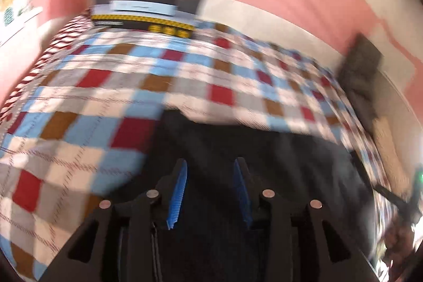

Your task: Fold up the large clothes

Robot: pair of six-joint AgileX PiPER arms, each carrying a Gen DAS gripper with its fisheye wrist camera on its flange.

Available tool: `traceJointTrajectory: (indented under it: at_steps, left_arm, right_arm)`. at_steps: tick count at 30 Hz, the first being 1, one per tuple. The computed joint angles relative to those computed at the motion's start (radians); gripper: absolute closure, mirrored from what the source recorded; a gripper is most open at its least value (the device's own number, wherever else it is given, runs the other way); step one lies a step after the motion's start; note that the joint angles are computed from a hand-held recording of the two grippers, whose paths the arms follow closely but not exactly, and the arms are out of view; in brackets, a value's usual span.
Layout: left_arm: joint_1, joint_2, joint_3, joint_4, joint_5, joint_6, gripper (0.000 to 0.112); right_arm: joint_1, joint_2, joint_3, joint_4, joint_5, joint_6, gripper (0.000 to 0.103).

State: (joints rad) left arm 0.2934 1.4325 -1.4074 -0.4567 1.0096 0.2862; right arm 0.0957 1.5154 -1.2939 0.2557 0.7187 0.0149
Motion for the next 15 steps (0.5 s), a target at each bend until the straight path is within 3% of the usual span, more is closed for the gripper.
traceJointTrajectory:
  at_steps: [4, 6, 10, 13, 15]
  left_arm:
    - [-0.158, -0.072, 0.205, 0.121, -0.115, -0.058, 0.073]
    - [-0.189, -0.075, 0.271, 0.16, -0.211, -0.083, 0.073]
    - [-0.178, -0.059, 0.282, 0.15, -0.261, -0.078, 0.073]
    - [-0.18, -0.06, 0.267, 0.178, -0.236, -0.1, 0.073]
    - [-0.165, -0.08, 0.252, 0.183, -0.194, -0.104, 0.074]
  right_arm:
    - [0.052, -0.022, 0.171, -0.143, -0.187, 0.128, 0.076]
    - [0.045, -0.013, 0.194, -0.217, -0.227, 0.213, 0.076]
    - [0.03, 0.013, 0.188, -0.278, -0.244, 0.248, 0.076]
    - [0.02, 0.02, 0.172, -0.25, -0.223, 0.223, 0.076]
    - [0.026, 0.009, 0.132, -0.278, -0.155, 0.261, 0.076]
